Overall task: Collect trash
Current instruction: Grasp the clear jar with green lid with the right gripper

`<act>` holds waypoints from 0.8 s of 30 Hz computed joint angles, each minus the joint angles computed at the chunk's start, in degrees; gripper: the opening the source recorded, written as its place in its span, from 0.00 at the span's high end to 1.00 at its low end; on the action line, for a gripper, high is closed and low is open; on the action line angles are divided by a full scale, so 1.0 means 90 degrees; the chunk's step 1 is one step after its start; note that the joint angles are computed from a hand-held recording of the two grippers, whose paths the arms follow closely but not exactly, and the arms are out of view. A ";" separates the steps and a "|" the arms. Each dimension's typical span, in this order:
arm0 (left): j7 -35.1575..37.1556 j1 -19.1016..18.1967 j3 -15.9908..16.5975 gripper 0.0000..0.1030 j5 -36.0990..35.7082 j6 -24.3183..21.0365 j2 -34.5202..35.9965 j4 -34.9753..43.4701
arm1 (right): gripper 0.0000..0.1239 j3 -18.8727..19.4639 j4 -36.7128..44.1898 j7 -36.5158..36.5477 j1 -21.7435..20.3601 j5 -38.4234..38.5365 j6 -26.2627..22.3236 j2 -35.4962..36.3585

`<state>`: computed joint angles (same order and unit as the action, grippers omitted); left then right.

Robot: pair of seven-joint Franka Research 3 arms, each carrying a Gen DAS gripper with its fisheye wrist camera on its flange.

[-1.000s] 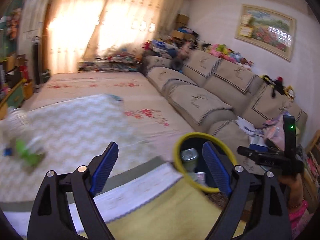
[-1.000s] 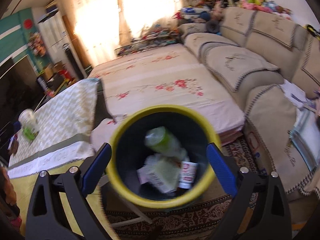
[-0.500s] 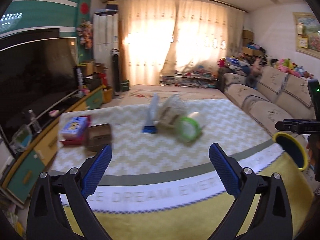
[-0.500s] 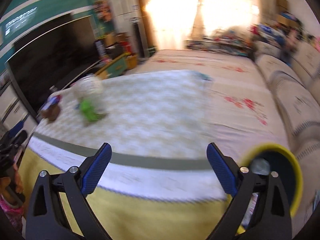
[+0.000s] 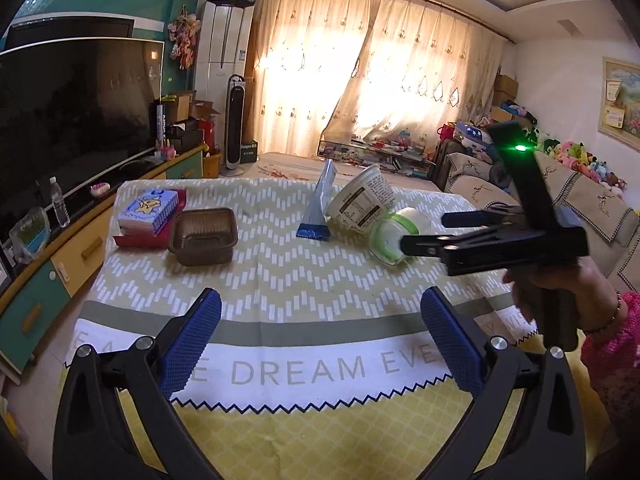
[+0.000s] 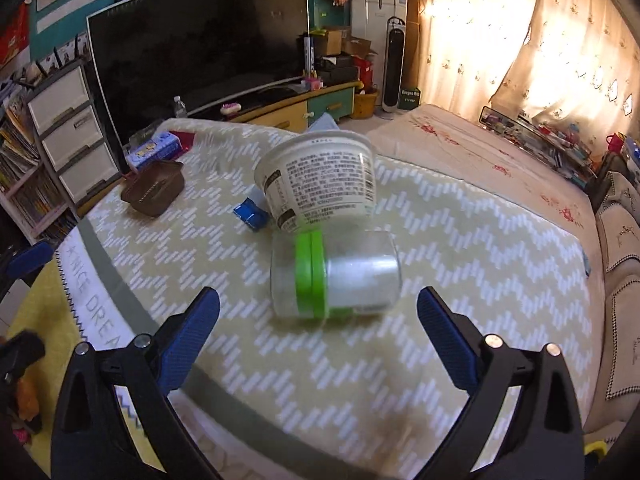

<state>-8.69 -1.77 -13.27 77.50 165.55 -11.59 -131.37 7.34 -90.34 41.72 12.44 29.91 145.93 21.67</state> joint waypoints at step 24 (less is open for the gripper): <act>0.0841 -0.0065 -0.0041 0.05 -0.0766 -0.0079 0.0146 0.0066 | 0.45 -0.0159 -0.1254 0.0104 -0.0262 0.0352 0.0105 -0.0948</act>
